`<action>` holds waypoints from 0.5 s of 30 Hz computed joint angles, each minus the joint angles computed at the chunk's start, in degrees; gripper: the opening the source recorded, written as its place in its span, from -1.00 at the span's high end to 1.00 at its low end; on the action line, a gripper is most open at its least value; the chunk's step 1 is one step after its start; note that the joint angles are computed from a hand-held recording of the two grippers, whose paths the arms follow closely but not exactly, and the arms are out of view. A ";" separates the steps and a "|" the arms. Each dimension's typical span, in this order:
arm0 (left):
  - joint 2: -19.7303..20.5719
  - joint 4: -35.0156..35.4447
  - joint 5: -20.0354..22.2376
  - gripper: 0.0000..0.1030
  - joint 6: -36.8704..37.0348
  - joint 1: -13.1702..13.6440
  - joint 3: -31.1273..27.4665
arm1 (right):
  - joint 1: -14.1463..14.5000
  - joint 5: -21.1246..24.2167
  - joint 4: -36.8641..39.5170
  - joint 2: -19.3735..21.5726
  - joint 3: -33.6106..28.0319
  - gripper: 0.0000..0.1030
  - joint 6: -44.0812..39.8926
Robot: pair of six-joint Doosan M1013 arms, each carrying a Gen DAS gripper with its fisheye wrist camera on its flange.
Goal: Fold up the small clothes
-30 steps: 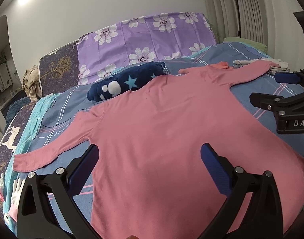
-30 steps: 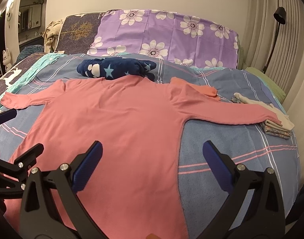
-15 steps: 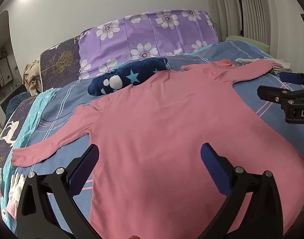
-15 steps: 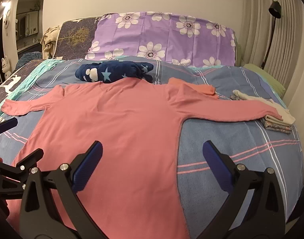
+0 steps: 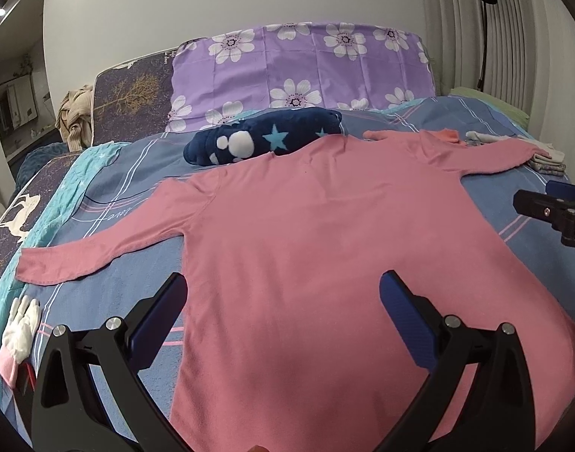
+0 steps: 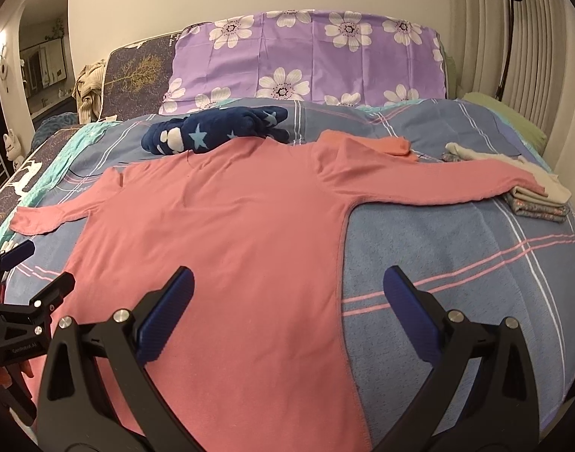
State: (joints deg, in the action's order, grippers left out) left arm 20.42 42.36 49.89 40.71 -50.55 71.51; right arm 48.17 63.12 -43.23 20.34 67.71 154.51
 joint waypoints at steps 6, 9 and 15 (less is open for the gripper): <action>-0.49 2.98 -2.32 -0.97 -1.02 -0.61 1.24 | -0.23 -1.72 2.81 -0.36 0.39 -0.96 -0.61; -0.39 2.51 -2.28 -0.97 -0.55 -0.63 1.00 | -0.16 -2.38 2.87 -0.53 0.58 -0.96 0.97; -0.09 -1.03 -0.08 -0.97 1.35 -0.26 0.06 | 0.71 -3.33 -0.82 -0.57 0.89 -0.96 2.00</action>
